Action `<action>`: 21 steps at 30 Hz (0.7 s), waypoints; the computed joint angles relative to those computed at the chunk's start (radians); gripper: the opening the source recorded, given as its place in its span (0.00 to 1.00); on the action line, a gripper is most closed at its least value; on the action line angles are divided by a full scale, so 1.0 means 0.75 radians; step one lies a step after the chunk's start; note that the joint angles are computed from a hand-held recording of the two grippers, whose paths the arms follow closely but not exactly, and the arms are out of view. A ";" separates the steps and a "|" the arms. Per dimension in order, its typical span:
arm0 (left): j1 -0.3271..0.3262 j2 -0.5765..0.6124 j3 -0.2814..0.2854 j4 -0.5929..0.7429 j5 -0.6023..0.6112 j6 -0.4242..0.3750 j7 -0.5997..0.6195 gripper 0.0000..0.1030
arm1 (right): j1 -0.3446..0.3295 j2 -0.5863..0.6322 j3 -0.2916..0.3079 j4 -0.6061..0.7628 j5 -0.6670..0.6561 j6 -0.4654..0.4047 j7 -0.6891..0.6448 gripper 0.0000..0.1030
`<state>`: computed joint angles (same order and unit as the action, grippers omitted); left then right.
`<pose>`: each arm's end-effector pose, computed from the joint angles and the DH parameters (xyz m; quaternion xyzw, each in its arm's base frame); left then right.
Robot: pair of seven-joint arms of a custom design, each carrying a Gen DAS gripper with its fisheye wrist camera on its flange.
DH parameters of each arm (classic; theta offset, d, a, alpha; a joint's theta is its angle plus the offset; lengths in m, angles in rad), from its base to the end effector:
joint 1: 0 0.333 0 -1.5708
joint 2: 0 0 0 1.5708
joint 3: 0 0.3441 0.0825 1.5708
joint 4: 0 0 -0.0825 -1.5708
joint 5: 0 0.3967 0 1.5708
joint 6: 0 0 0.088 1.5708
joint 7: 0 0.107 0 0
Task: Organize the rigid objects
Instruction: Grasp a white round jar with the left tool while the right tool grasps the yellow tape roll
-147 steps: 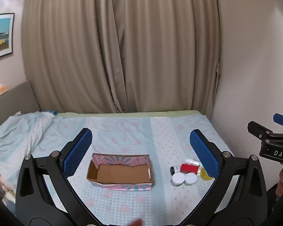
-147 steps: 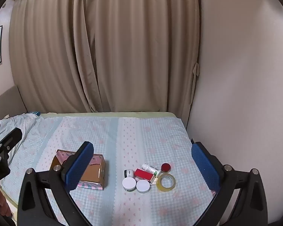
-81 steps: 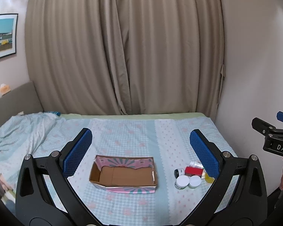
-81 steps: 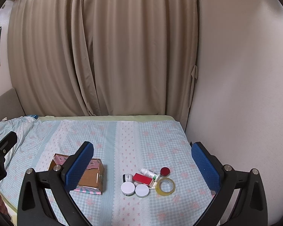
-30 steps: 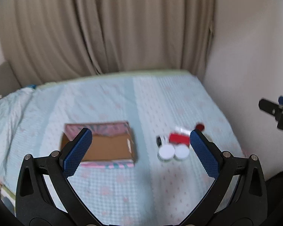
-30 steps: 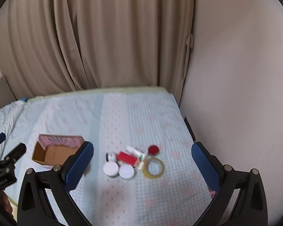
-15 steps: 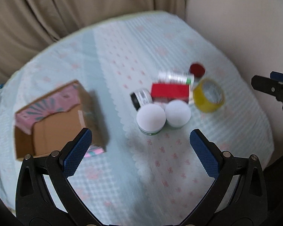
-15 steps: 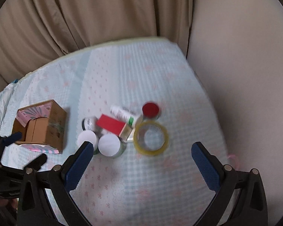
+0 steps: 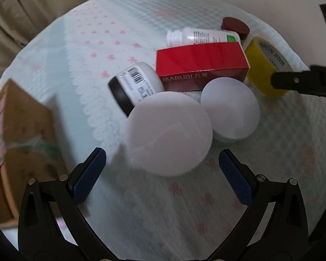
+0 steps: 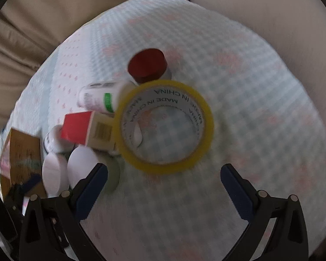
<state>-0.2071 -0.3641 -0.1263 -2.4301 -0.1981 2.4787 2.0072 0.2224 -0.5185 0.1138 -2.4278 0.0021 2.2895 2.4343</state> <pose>0.4401 -0.1557 0.5038 -0.4387 0.8736 -0.1759 0.1163 0.3991 0.1458 0.5506 -0.4872 0.8525 -0.0622 0.1789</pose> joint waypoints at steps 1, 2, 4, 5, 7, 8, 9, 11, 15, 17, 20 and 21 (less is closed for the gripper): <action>-0.008 0.020 0.004 0.002 -0.006 0.019 0.024 0.98 | -0.010 0.011 0.006 -0.003 -0.009 0.017 0.018 1.00; -0.014 0.034 0.006 0.007 -0.012 0.030 0.043 0.96 | -0.020 0.018 0.011 -0.005 -0.021 0.033 0.036 1.00; -0.016 0.062 0.003 0.016 -0.006 0.047 0.076 0.95 | -0.026 0.036 0.005 -0.011 -0.025 0.083 0.049 1.00; -0.015 0.072 0.002 0.015 0.000 0.061 0.093 0.95 | -0.027 0.053 0.003 -0.007 -0.029 0.102 0.050 1.00; -0.016 0.087 0.001 0.016 0.000 0.069 0.122 0.93 | -0.031 0.081 -0.001 -0.002 -0.042 0.131 0.044 1.00; -0.013 0.095 -0.003 0.022 0.006 0.069 0.125 0.93 | -0.028 0.091 -0.009 0.000 -0.038 0.140 0.033 1.00; -0.007 0.094 -0.013 0.020 0.023 0.073 0.119 0.93 | -0.026 0.102 -0.017 0.000 -0.034 0.151 0.022 1.00; 0.011 0.104 -0.039 0.022 0.086 0.092 0.089 0.91 | -0.032 0.126 -0.012 0.013 -0.041 0.160 0.034 1.00; 0.009 0.115 -0.048 0.031 0.135 0.103 0.075 0.85 | -0.047 0.133 -0.008 0.019 -0.068 0.164 0.067 0.96; -0.008 0.115 -0.035 0.037 0.111 0.089 0.112 0.74 | -0.044 0.130 -0.009 0.020 -0.064 0.161 0.076 0.96; -0.011 0.108 -0.041 0.029 0.120 0.102 0.121 0.70 | -0.042 0.134 -0.010 0.022 -0.070 0.162 0.072 0.96; -0.014 0.114 -0.036 0.031 0.110 0.108 0.128 0.69 | -0.041 0.137 -0.011 0.024 -0.072 0.162 0.070 0.96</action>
